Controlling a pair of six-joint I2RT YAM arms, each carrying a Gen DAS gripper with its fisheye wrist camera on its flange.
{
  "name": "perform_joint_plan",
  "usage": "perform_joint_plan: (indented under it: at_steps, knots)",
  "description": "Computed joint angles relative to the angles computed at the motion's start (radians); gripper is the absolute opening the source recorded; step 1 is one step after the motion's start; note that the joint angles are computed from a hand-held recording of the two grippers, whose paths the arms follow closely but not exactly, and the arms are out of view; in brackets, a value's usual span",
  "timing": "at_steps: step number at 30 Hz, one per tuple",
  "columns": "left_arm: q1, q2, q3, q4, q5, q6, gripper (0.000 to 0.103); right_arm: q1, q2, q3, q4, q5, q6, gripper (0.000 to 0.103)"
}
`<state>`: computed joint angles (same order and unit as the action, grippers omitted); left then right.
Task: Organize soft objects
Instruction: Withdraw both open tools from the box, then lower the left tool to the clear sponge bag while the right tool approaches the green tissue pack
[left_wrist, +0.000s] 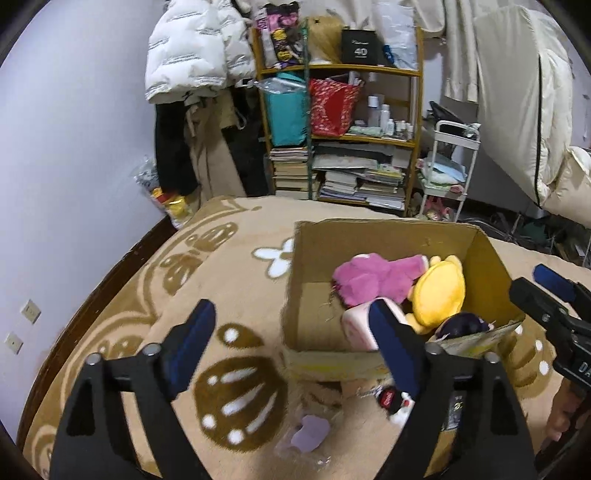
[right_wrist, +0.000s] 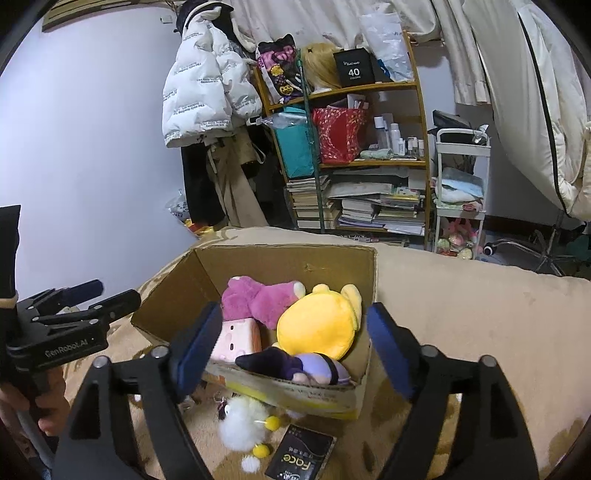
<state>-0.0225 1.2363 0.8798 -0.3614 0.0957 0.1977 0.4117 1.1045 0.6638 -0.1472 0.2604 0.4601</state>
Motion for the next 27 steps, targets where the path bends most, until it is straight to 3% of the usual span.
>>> perform_joint_plan:
  at_steps: [4, 16, 27]
  knots:
    - [0.041, -0.030, 0.012, -0.067, 0.012, 0.023, 0.098, 0.028, -0.027, 0.014, -0.057, 0.022, -0.004, 0.103]
    - [0.104, -0.026, 0.081, -0.331, 0.041, 0.112, 0.099, 0.146, -0.091, 0.068, -0.311, 0.101, 0.098, 0.103]
    - [0.123, 0.057, 0.105, -0.433, 0.051, 0.146, 0.099, 0.154, -0.068, 0.113, -0.502, -0.002, 0.182, 0.103]
